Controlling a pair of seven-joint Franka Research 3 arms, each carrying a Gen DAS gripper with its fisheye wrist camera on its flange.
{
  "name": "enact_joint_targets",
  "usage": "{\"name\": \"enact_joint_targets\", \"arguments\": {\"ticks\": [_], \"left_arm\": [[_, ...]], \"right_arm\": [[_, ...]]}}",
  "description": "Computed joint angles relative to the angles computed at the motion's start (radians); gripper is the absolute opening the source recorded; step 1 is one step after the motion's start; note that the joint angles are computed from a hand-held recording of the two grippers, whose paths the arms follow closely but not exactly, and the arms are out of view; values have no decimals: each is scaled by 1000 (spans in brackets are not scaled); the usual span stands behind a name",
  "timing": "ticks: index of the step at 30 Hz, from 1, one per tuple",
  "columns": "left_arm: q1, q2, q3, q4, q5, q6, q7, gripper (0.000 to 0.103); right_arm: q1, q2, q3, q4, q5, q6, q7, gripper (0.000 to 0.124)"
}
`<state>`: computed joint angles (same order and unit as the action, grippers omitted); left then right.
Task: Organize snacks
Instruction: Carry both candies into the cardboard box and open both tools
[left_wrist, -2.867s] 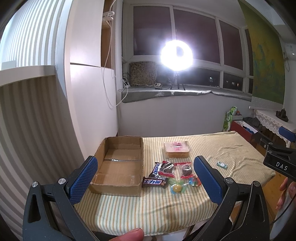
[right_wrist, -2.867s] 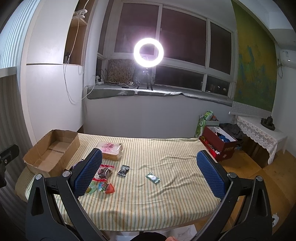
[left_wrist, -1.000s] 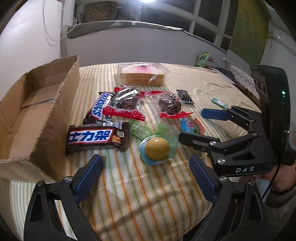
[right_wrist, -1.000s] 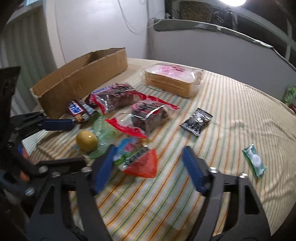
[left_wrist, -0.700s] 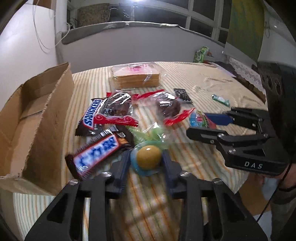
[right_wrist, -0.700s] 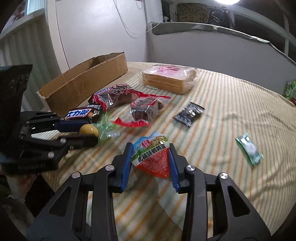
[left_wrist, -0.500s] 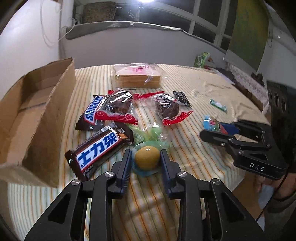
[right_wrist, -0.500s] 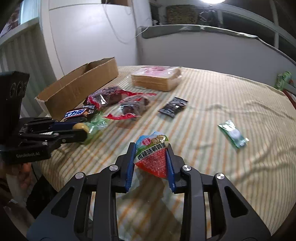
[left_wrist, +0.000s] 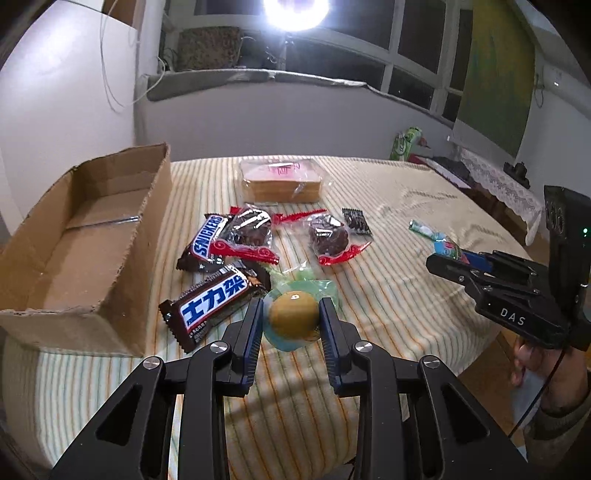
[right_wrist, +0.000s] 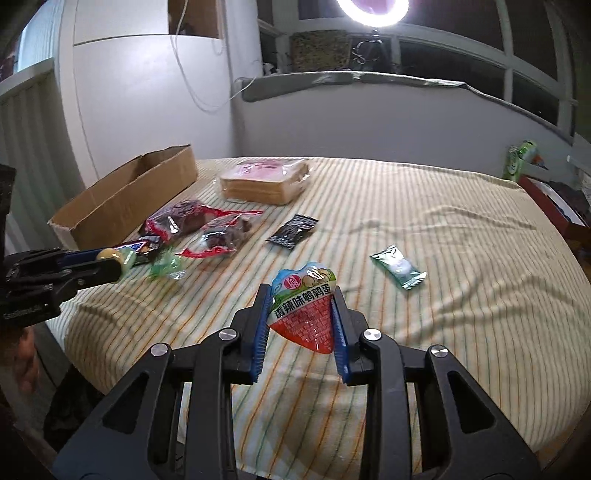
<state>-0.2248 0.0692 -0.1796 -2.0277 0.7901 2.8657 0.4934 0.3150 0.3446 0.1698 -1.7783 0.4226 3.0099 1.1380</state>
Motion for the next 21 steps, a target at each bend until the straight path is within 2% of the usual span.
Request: {"name": "enact_joint_targets", "arguments": {"ticks": [2, 8, 11, 14, 21], "left_arm": [[-3, 1, 4, 6, 34, 0, -35, 28], [2, -21, 5, 15, 87, 26, -76, 28], [10, -41, 9, 30, 196, 39, -145, 28], [35, -69, 14, 40, 271, 60, -204, 28], [117, -172, -7, 13, 401, 92, -307, 28]], "right_arm": [[28, 4, -33, 4, -26, 3, 43, 31], [67, 0, -76, 21, -82, 3, 148, 31], [103, -23, -101, 27, -138, 29, 197, 31], [169, -49, -157, 45, -234, 61, 269, 31], [254, -67, -221, 109, -409, 43, 415, 31]]}}
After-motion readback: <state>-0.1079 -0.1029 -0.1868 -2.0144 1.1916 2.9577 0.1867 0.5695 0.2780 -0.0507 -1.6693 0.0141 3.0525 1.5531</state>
